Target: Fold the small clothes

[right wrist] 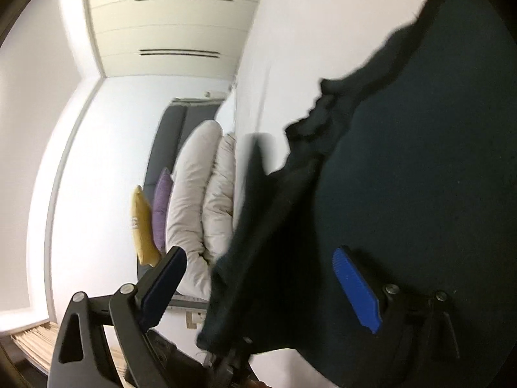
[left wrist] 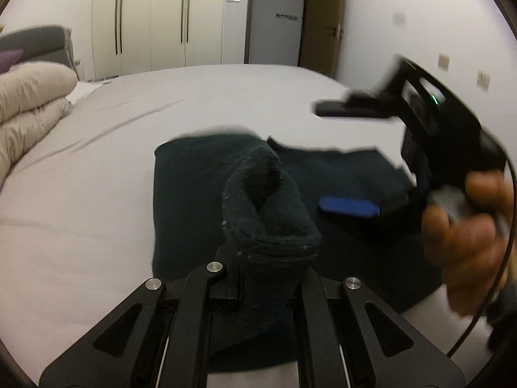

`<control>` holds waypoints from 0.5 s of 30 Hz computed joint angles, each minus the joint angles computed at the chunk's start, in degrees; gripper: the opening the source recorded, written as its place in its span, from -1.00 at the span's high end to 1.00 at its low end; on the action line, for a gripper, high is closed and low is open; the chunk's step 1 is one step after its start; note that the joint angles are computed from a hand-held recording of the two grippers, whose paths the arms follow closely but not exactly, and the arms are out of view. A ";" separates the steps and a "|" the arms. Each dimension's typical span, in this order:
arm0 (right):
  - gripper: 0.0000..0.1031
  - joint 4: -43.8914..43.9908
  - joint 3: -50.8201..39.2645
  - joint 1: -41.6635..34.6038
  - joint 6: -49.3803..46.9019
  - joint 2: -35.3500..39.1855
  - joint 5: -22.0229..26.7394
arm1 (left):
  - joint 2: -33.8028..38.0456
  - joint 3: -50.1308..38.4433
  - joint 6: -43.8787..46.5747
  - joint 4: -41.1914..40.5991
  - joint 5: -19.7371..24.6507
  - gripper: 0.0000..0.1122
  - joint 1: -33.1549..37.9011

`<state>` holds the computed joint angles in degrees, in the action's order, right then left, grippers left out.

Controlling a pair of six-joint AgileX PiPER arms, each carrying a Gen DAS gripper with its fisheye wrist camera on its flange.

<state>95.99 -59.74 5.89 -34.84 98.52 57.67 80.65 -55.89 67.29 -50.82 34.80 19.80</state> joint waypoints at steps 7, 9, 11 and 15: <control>-0.88 -5.34 -7.52 4.17 5.06 3.07 -2.29 | -0.49 2.62 4.88 -1.03 -4.43 0.89 -1.30; -0.74 -11.66 -12.27 5.83 12.02 4.65 -2.96 | -1.37 3.62 6.68 -1.67 -7.00 0.89 -2.01; -0.65 -16.28 -16.59 7.37 17.13 6.56 -3.05 | -2.82 4.88 5.84 0.77 -9.47 0.89 -3.76; -0.16 -17.35 -20.74 8.13 19.94 9.96 -2.99 | -2.73 6.53 5.05 5.11 -15.28 0.89 -6.98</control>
<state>78.64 -80.49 14.02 -14.90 108.48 54.67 77.92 -49.36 72.34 -45.71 19.52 12.82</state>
